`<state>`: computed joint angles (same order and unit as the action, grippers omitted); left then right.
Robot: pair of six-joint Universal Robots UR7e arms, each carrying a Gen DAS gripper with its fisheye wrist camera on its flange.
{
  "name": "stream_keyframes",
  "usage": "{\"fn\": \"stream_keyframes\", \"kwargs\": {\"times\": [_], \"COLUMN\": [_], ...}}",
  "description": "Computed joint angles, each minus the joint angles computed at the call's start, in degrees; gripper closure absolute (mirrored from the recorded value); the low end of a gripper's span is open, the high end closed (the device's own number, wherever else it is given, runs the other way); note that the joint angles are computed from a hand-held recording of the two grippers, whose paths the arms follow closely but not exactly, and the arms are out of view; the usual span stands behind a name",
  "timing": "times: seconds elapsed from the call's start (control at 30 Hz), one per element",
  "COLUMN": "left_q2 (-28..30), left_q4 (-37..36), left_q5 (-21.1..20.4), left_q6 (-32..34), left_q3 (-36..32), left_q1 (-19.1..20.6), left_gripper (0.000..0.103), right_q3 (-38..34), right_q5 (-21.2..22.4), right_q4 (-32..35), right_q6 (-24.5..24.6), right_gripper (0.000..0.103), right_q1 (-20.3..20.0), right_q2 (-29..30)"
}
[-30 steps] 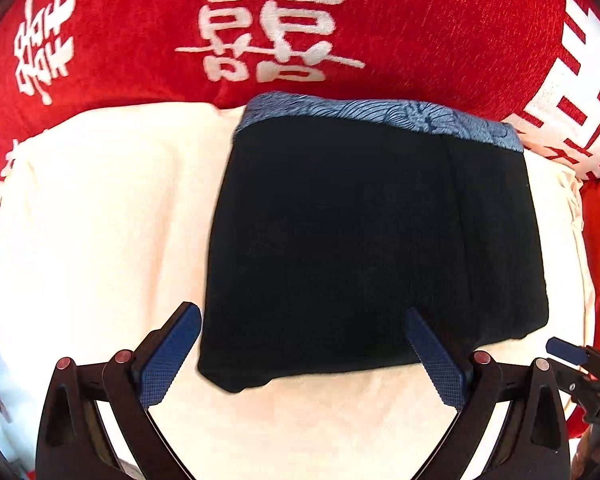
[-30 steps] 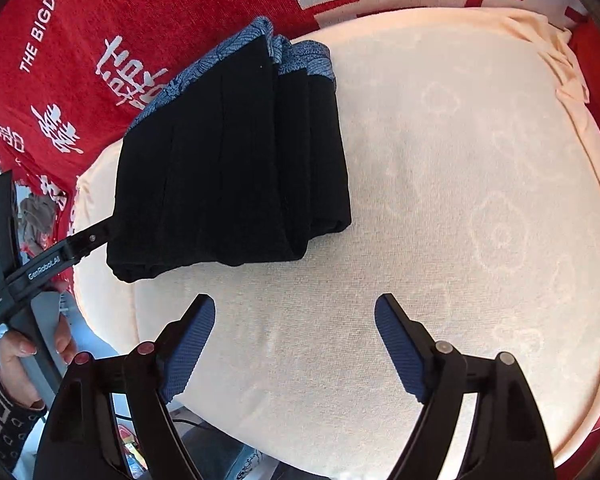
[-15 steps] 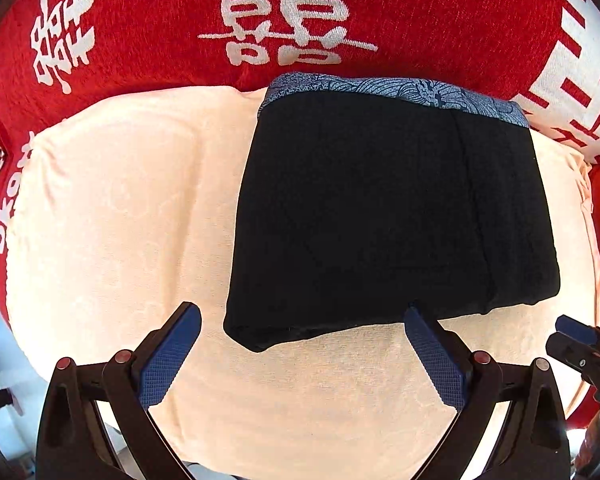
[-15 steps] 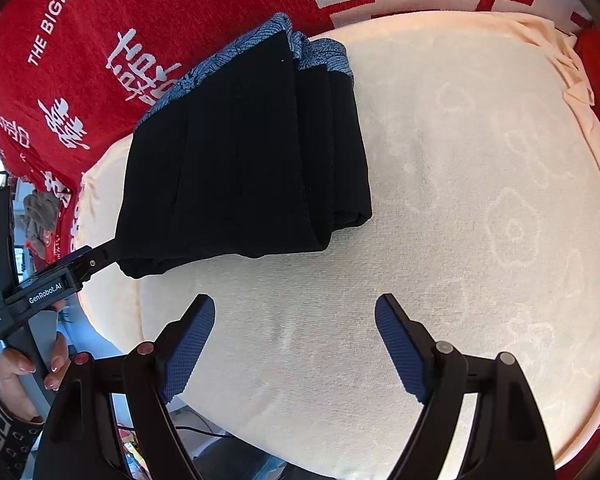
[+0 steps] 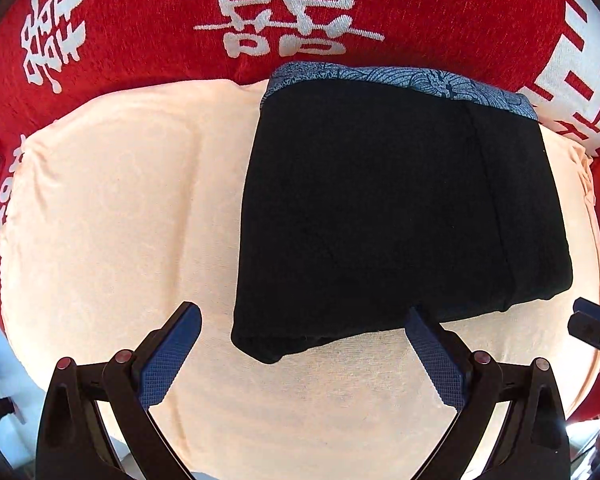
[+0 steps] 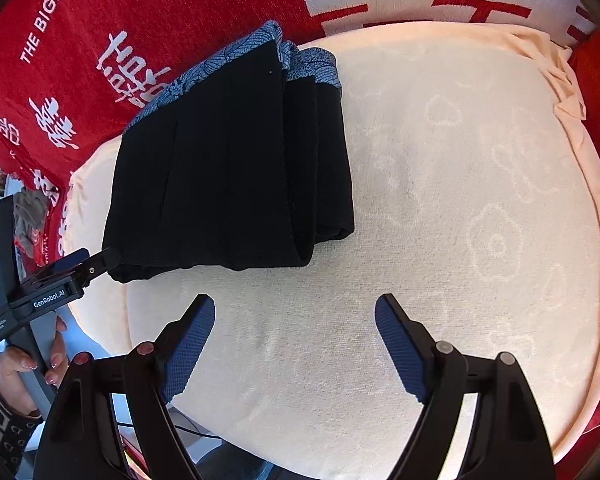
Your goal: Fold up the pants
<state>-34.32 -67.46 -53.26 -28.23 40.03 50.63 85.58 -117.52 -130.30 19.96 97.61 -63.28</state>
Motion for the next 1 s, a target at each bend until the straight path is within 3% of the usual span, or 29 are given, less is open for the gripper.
{"fn": "stream_keyframes", "kwargs": {"times": [0.23,0.5,0.7,0.8,0.87,1.0], "left_q2": [1.2,5.1,6.0,7.9,10.3,16.1], "left_q4": [-0.2,2.0,-0.7,-1.1,-0.5,1.8], "left_q5": [1.3,0.9,4.8,3.3,0.1,-6.9], "left_q6": [1.0,1.5,2.9,5.3,7.0,10.7], "left_q3": [-2.2,-10.7,-11.5,-14.7,-19.4,-30.2], "left_q1": [0.6,2.2,1.6,2.5,3.9,7.2], "left_gripper": [0.001,0.001,0.001,0.001,0.001,0.001], "right_q3": [-2.4,-4.6,-6.4,-6.8,-6.6,-7.4], "right_q5": [0.0,-0.2,-3.2,-0.2,3.7,17.5], "right_q4": [0.0,-0.1,-0.2,-1.1,-3.5,-4.0], "right_q6": [-2.3,-2.7,-2.8,-3.2,-4.1,-7.6], "right_gripper": [0.018,0.018,0.018,0.018,0.018,0.018], "right_q1": [-0.5,-0.9,0.3,-1.0,-3.1,-8.5], "right_q2": [1.1,1.7,3.2,3.2,2.7,2.8]}}
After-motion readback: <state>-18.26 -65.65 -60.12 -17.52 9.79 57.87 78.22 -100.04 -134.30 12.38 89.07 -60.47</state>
